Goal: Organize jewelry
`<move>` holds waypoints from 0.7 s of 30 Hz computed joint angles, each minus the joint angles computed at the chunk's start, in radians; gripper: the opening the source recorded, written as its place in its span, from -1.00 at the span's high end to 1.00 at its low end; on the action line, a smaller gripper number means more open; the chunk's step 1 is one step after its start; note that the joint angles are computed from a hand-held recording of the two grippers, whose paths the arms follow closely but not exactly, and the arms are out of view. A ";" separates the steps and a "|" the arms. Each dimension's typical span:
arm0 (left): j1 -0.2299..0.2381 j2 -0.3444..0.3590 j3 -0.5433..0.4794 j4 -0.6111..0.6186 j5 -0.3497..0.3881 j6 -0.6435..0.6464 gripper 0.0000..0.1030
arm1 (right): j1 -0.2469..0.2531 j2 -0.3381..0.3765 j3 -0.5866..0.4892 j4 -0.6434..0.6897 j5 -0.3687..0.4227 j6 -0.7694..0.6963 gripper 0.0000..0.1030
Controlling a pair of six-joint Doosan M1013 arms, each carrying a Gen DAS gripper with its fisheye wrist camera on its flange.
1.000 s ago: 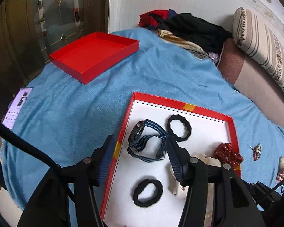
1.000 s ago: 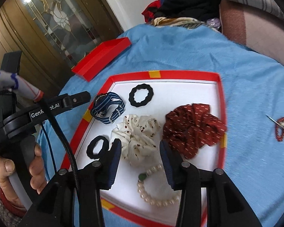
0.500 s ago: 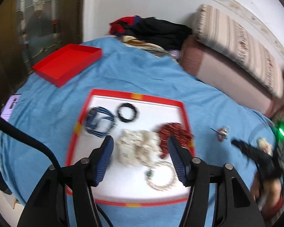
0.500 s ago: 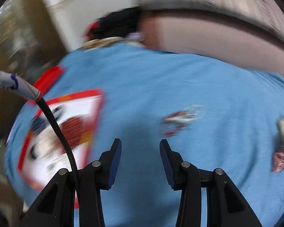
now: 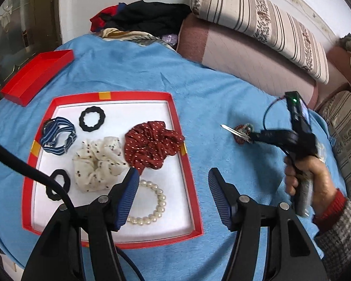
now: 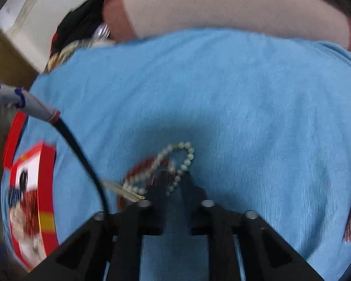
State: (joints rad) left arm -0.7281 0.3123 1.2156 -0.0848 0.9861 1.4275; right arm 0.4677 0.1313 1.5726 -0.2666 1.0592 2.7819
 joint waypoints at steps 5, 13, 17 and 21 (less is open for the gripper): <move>-0.013 0.002 -0.002 -0.009 0.012 -0.002 -0.17 | 0.060 -0.074 0.060 0.105 0.077 -0.060 0.90; -0.061 0.042 -0.040 -0.003 0.040 0.023 -0.17 | 0.190 -0.226 0.183 -0.051 0.073 0.172 0.70; -0.083 0.099 -0.091 -0.031 0.064 0.041 -0.17 | 0.180 -0.235 0.203 -0.130 -0.028 0.190 0.70; -0.088 0.163 -0.158 -0.092 0.093 0.055 -0.08 | 0.139 -0.188 0.186 -0.205 -0.123 0.140 0.70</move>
State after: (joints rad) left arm -0.8159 0.4754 1.0577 -0.1771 1.0790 1.4823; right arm 0.6065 -0.0567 1.7584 -0.4720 0.9365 2.9223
